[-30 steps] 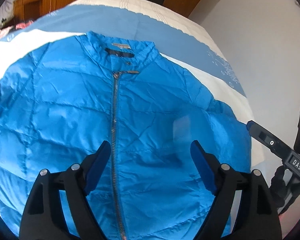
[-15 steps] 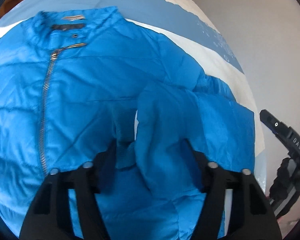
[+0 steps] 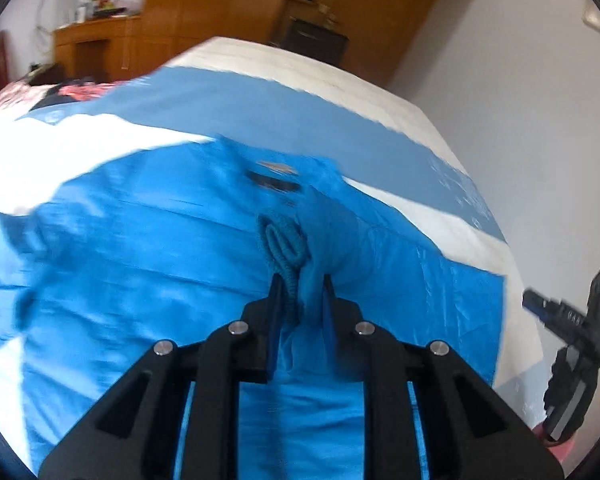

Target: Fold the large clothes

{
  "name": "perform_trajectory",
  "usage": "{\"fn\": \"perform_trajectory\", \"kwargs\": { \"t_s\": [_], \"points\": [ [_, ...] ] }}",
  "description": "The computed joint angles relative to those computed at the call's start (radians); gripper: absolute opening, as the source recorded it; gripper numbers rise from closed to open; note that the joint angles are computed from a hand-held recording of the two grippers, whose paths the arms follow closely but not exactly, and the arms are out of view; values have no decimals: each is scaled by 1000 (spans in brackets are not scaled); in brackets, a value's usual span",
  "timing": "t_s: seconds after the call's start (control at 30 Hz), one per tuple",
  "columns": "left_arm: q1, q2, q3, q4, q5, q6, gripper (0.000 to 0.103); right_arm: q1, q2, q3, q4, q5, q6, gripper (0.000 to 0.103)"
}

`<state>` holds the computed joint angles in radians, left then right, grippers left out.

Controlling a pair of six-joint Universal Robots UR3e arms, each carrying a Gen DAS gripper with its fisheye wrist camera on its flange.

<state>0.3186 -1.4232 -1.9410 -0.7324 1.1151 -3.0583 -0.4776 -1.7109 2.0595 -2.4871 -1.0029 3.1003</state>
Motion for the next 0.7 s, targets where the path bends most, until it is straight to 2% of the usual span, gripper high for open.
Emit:
{"fn": "perform_trajectory", "kwargs": {
  "t_s": [0.1,0.2,0.27,0.37,0.5,0.63,0.7],
  "points": [
    [83,53,-35,5,12,21,17,66,63,-28,-5,27,-11,43],
    [165,74,-40,-13,17,51,17,164,133,-63,-51,-12,1,43],
    [197,66,-40,-16,42,68,17,226,179,-90,-74,-52,11,43],
    [212,29,-36,-21,87,96,17,337,261,-156,-86,-172,36,43],
    [183,-106,-27,40,180,93,19,413,325,-191,-96,-298,57,43],
    [207,-165,-75,121,161,117,28,435,380,-201,-116,-335,65,48],
    [223,-158,-74,106,143,120,29,441,389,-187,-149,-346,68,49]
  ]
}}
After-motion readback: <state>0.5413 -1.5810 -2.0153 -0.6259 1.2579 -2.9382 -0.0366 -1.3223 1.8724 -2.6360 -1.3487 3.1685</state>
